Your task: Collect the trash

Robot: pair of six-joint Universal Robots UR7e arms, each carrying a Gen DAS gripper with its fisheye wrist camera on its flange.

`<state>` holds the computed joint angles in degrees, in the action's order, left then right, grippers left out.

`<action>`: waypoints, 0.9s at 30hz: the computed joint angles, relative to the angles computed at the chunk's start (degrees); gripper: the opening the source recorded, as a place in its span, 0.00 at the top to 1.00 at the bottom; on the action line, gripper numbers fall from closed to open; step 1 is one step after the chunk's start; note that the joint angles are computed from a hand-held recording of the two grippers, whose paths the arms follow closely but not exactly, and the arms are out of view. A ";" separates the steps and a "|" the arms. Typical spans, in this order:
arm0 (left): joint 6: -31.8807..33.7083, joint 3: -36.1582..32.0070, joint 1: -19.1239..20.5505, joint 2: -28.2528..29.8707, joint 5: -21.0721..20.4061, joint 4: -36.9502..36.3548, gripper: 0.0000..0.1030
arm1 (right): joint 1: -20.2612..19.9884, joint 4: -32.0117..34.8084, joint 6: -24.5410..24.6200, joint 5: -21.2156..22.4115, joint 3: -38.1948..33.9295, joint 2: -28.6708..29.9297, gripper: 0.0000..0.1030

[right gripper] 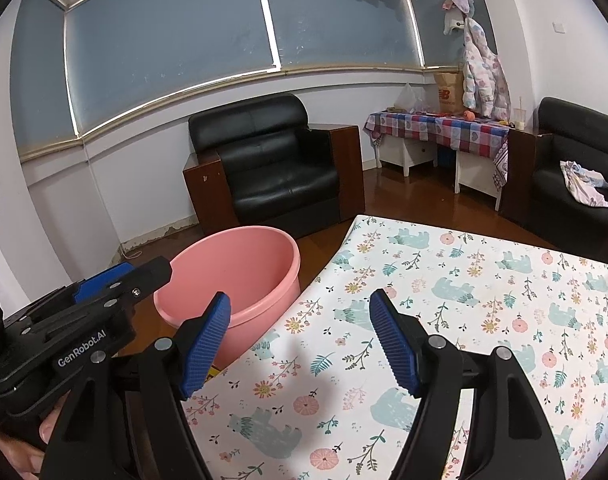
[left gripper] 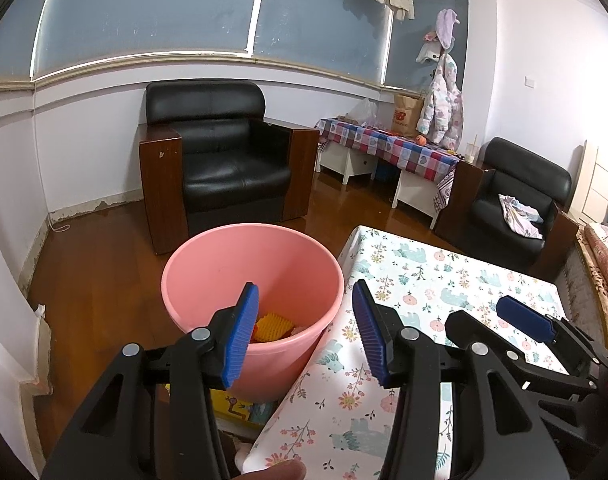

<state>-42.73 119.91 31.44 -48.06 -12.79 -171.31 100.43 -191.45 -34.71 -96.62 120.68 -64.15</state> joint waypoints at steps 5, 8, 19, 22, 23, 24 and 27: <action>-0.25 0.17 -0.21 -0.07 0.13 0.26 0.52 | 0.01 -0.11 -0.17 -0.02 0.18 -0.26 0.31; -0.46 0.21 -0.29 -0.12 0.14 0.44 0.52 | 0.00 -0.13 -0.14 0.00 0.21 -0.24 0.31; -1.52 0.37 -0.38 -0.46 0.26 1.76 0.53 | 0.08 -0.22 -0.05 -0.10 0.30 -0.21 0.31; -1.38 0.44 -0.40 -0.47 0.24 1.62 0.53 | 0.19 -0.23 0.12 -0.30 0.59 -0.44 0.31; -1.36 0.45 -0.38 -0.47 0.26 1.67 0.53 | 0.20 -0.25 0.11 -0.31 0.59 -0.44 0.31; -1.29 0.51 -0.35 -0.56 0.17 1.73 0.53 | 0.23 -0.14 0.15 -0.40 0.59 -0.53 0.31; -1.00 0.99 -0.37 -0.82 -0.02 1.36 0.53 | 0.28 -0.07 0.19 -0.39 0.56 -0.57 0.31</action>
<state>-43.73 120.90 31.07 -48.88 -12.81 -169.95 100.71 -191.52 -34.52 -97.01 121.23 -64.72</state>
